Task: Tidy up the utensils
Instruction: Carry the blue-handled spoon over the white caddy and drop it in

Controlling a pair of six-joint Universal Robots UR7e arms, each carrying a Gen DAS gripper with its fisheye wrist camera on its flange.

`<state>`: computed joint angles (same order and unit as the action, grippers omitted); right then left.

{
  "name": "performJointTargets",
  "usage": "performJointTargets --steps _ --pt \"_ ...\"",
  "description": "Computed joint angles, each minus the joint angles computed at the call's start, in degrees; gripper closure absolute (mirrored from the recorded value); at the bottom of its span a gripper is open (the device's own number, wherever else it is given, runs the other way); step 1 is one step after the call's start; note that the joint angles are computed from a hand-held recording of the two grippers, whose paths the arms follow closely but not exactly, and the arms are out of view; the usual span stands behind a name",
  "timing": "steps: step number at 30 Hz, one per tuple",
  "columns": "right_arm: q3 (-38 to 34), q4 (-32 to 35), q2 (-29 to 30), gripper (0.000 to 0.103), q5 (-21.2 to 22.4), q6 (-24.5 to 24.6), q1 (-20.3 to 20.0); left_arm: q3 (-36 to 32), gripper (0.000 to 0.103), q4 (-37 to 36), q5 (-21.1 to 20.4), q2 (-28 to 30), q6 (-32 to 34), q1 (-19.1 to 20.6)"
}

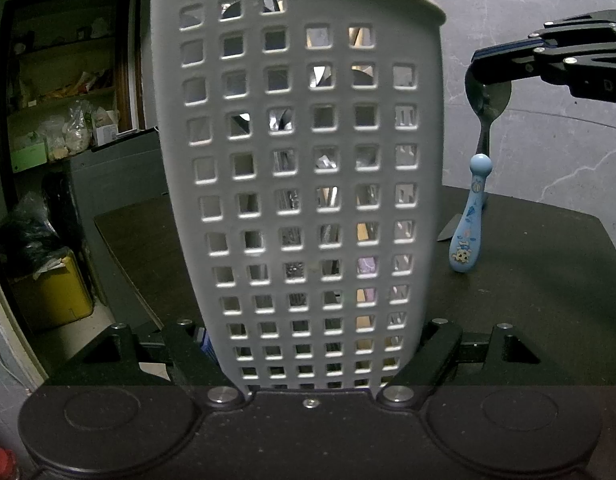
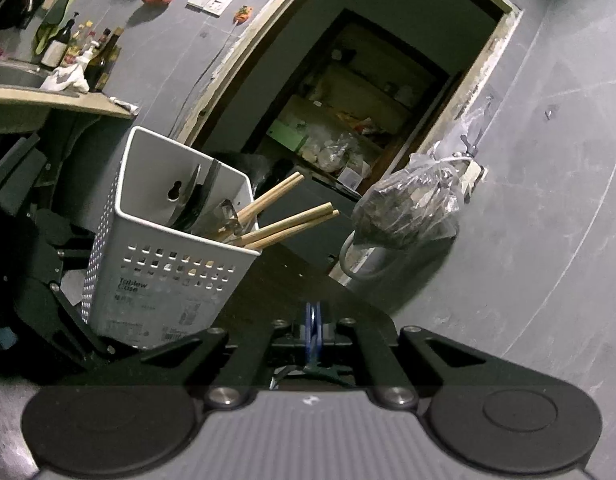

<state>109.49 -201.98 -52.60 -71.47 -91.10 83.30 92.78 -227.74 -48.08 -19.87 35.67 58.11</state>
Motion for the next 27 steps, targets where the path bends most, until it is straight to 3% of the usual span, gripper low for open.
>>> performJointTargets --steps 15,20,27 --pt "-1.4 -0.4 1.0 0.100 2.0 5.0 -0.6 -0.2 0.021 0.1 0.6 0.3 -0.3 -0.5" --pt "-1.1 -5.9 1.0 0.100 9.7 7.8 -1.0 -0.2 0.021 0.2 0.7 0.3 -0.3 -0.6" --pt "-2.9 -13.5 1.8 0.100 22.3 17.4 -1.3 -0.2 0.021 0.1 0.8 0.3 -0.4 -0.7"
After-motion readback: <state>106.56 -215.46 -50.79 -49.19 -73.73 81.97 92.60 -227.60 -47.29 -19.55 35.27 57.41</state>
